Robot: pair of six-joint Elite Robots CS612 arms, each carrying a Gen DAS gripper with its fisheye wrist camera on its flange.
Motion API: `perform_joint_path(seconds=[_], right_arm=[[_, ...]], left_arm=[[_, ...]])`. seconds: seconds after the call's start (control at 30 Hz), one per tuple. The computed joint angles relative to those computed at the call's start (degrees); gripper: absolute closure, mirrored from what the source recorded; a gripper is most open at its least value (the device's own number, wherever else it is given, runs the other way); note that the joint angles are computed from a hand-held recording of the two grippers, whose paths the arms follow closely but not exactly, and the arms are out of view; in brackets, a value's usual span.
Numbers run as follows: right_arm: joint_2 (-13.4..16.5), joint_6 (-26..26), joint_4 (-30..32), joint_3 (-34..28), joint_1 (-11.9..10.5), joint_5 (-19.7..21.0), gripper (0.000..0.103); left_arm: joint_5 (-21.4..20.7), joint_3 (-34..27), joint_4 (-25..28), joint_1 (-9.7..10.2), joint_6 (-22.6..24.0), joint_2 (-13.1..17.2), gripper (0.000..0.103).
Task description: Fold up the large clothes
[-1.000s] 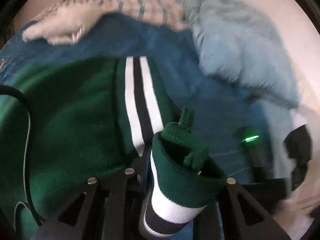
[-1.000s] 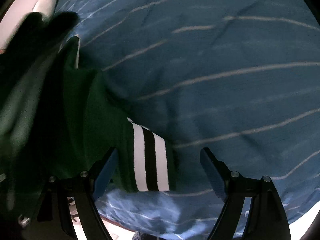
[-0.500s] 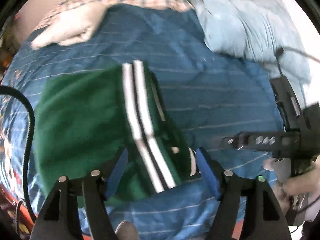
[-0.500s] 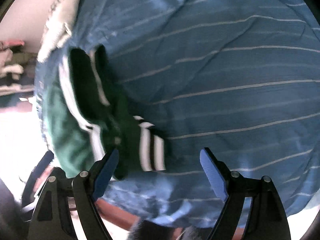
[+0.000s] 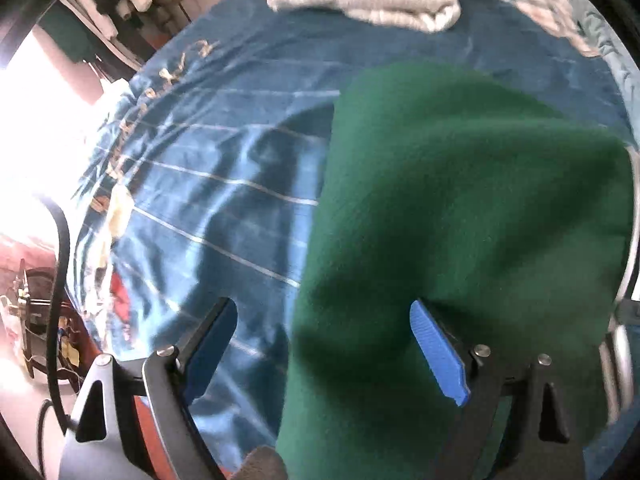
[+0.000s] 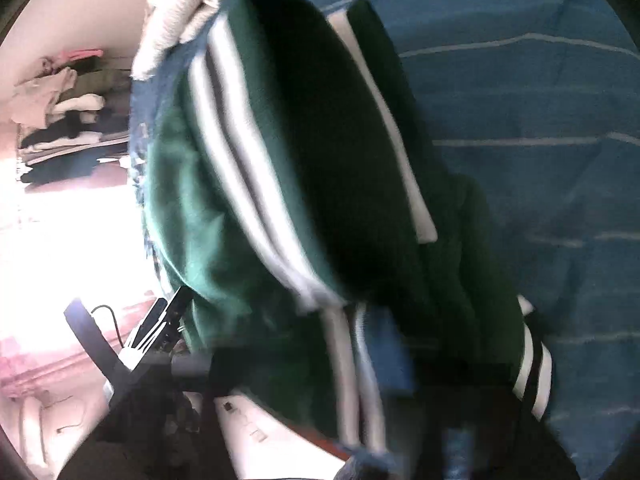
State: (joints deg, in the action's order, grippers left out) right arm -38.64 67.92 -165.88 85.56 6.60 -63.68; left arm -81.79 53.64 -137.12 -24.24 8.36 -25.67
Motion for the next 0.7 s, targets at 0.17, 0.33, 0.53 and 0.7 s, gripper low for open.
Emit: perform_joint_path(seconds=[0.17, 0.33, 0.53, 0.7], right_arm=[[-3.2, -3.6, 7.6, 0.7, 0.3, -9.7, 0.094], [-1.1, -7.3, 17.9, -3.5, -1.7, 1.1, 0.093], [-2.8, -8.2, 12.8, -5.4, -1.7, -6.1, 0.071], [2.5, -4.6, 8.9, -10.8, -3.0, -3.8, 0.063]], left_arm=[[-7.2, -1.8, 1.1, 0.91, -0.5, 1.2, 0.000], [-28.3, -15.5, 18.3, 4.86, -13.1, 8.2, 0.000], [-27.7, -14.9, 18.3, 4.96, -11.7, 7.1, 0.000], [-14.6, -9.6, 9.3, 2.76, -5.7, 3.0, 0.000]])
